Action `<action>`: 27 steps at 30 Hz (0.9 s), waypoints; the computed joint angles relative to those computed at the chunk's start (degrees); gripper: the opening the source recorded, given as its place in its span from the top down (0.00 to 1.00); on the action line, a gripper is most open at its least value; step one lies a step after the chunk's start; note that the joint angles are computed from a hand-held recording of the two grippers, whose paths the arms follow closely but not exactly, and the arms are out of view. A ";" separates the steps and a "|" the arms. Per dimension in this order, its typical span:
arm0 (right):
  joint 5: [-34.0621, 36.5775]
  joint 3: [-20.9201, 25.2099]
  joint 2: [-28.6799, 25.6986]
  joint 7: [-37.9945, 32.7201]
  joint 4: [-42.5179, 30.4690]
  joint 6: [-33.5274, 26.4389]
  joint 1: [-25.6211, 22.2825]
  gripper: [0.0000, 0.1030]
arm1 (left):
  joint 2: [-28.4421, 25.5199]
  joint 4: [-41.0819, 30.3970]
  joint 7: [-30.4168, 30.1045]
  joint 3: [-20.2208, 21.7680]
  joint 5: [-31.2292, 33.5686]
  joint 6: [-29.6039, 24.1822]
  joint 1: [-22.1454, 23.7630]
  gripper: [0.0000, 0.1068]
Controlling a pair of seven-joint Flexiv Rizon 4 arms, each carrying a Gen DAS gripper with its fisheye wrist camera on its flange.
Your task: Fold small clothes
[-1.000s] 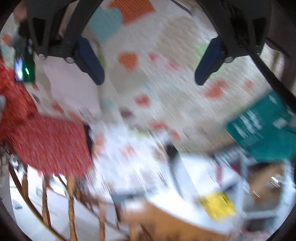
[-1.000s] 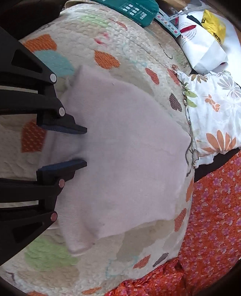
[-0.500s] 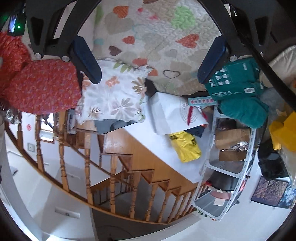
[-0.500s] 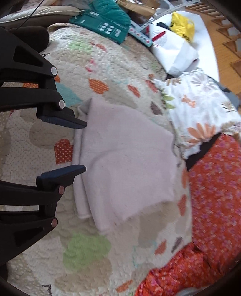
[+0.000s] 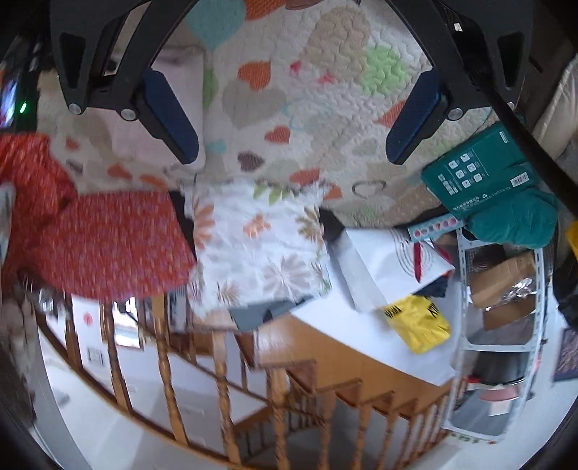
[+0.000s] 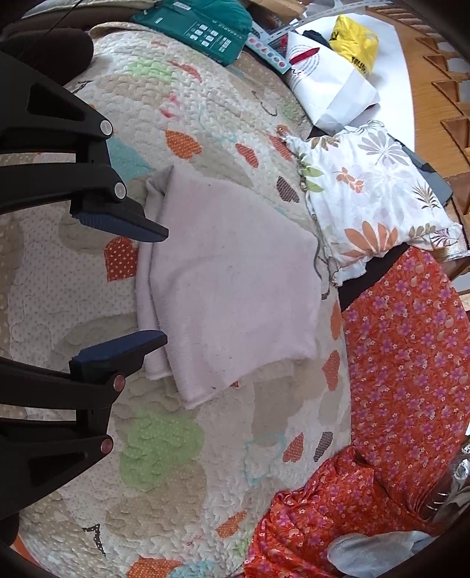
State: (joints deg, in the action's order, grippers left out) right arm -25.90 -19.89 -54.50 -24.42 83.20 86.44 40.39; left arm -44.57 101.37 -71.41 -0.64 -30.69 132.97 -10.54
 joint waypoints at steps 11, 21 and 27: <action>-3.72 0.81 -1.23 0.19 -2.36 -5.98 -0.20 0.43 | -3.19 -4.38 5.67 11.26 -7.65 -24.34 -9.13 0.04; -6.42 3.70 -1.96 1.43 -4.22 -9.50 -2.45 0.41 | -6.84 -7.28 0.04 23.06 -5.44 -35.52 -16.29 0.04; -7.51 4.11 -2.14 1.89 -4.44 -9.74 -3.01 0.40 | -7.23 -8.36 -3.11 24.34 -1.29 -38.59 -16.31 0.04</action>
